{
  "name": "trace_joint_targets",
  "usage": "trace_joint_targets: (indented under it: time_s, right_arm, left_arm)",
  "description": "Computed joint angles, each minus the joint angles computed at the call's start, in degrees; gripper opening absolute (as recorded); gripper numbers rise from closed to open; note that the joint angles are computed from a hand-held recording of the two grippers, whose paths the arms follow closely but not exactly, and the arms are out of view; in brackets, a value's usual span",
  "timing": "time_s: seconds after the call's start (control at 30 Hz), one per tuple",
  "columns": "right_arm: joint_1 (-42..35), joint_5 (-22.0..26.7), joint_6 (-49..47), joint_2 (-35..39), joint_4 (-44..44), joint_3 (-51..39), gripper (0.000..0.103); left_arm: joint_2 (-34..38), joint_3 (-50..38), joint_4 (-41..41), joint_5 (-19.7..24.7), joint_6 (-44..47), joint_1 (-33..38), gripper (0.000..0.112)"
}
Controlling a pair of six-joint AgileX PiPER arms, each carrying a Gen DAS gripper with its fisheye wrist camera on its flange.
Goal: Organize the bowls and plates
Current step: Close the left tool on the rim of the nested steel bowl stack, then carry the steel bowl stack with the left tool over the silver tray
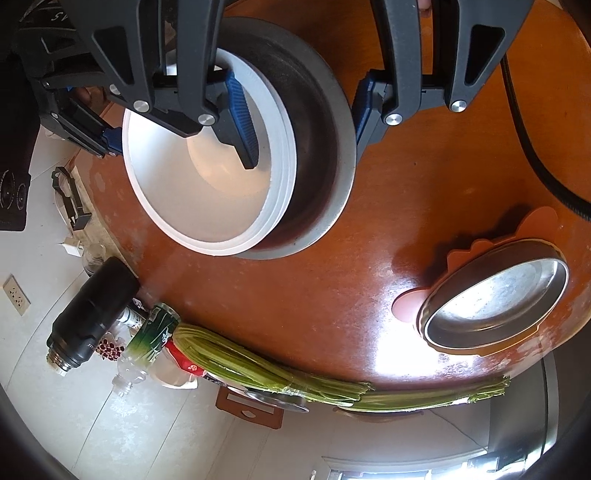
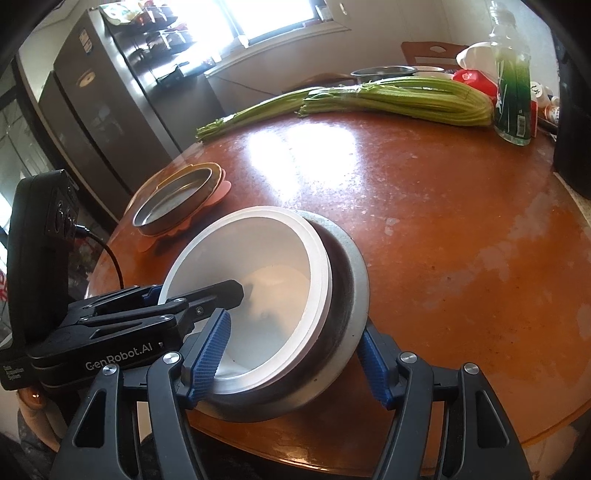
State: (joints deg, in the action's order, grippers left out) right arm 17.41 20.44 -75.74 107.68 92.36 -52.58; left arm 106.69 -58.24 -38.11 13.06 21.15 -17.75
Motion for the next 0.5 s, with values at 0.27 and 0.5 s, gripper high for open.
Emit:
trace_joint_targets:
  time_s: [0.27, 0.5]
  right_arm:
    - [0.6, -0.7, -0.5, 0.0, 1.3, -0.5, 0.069]
    - [2.3, -1.0, 2.9, 0.8, -0.5, -3.2, 0.069]
  left_arm:
    - [0.3, -0.1, -6.1, 0.8, 6.0, 1.1, 0.046]
    - [-0.6, 0.3, -8.6, 1.0, 9.2, 2.8, 0.047]
